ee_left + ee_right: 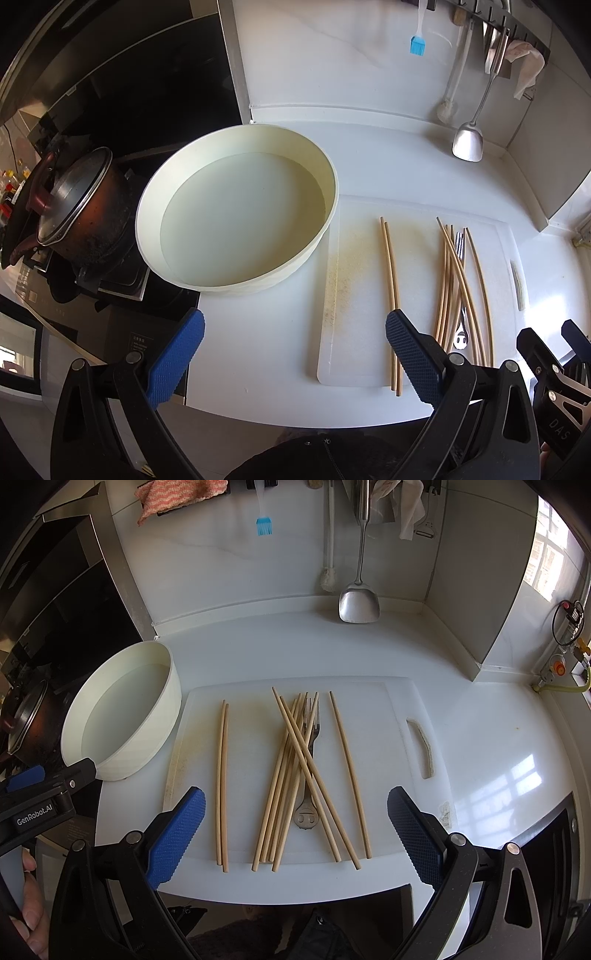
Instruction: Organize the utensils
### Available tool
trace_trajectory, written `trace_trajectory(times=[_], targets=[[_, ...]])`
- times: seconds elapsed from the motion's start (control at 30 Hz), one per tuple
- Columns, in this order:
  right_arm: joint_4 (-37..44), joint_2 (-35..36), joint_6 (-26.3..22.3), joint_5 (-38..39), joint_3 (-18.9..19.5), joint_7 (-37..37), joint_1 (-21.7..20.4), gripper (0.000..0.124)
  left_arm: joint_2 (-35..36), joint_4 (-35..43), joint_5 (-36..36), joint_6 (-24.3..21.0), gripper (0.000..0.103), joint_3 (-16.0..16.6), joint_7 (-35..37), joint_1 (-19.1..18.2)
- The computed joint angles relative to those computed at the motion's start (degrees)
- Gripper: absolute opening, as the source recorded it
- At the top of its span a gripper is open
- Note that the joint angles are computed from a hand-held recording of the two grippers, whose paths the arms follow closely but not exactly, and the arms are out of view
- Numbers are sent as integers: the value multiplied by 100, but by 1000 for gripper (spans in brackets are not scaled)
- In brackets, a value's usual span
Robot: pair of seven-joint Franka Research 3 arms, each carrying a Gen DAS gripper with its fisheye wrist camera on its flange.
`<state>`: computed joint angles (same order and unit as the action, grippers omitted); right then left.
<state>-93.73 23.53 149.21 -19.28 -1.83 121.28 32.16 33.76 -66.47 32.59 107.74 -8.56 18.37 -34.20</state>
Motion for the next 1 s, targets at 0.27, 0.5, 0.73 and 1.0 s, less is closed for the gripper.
trace_trajectory(times=[0.27,0.5,0.73,1.0], targets=[[-8,-6,5,3,-2,0,4,94,0,0,2,1,97,2,-2,-1],[8,-2,-7,14,4,-14,7,94,1,1,1,-1,97,2,-7,-2],[23,4,-13,-2,3,20,26,94,-20,-37,8,24,97,5,-16,8],[-227,-105,146,55,-14,192,-1,94,-136,-315,-25,278,97,-61,66,108]])
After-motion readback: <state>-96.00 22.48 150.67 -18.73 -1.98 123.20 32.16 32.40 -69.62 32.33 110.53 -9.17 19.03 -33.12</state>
